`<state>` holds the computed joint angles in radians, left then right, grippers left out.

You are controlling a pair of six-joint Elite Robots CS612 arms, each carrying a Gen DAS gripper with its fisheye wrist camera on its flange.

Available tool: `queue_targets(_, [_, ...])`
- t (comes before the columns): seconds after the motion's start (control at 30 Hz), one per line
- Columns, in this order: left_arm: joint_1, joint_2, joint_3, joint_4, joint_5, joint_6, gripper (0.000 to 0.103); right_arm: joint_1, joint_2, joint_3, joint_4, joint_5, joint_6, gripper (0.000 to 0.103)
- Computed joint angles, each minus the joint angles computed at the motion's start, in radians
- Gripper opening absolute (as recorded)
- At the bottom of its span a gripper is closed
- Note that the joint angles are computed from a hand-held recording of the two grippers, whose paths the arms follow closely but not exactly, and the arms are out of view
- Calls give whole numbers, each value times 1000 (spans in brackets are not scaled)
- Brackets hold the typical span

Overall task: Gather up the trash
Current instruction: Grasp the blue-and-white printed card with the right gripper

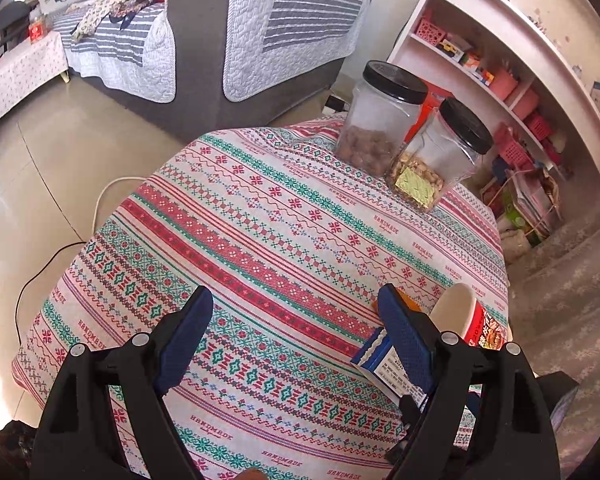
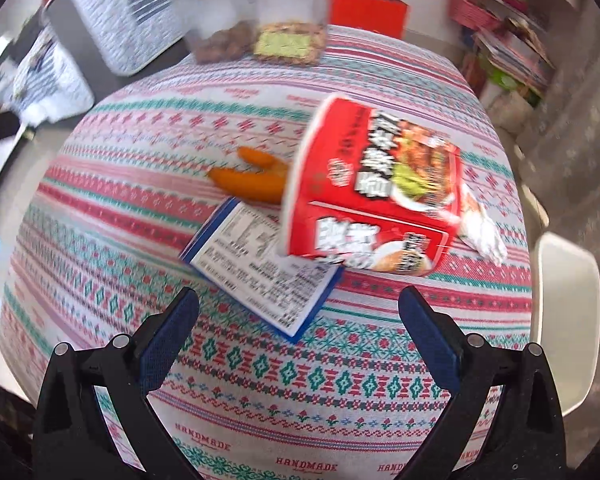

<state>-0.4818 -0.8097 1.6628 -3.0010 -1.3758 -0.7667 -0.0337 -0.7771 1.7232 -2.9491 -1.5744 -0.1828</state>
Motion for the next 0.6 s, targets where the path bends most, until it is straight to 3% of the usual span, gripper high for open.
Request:
queue_targets(0.07, [8, -2, 7, -3, -2, -10, 82, 7, 14, -18, 18, -11, -45, 96])
queue_targets(0.2, [21, -1, 10, 1, -30, -23, 82, -2, 35, -73, 109, 60, -107, 96])
queue_targets(0.4, [32, 0, 9, -2, -46, -30, 82, -3, 74, -138, 160, 101, -196, 96])
queue_targets(0.5, [35, 3, 5, 4, -50, -30, 82, -6, 78, -143, 173, 132, -206, 80])
queue_targets(0.57, [37, 7, -2, 14, -54, -25, 82, -4, 73, -141, 175, 136, -219, 61])
queue_targets(0.6, [38, 11, -8, 20, -58, -23, 82, -6, 68, -137, 182, 143, -215, 60])
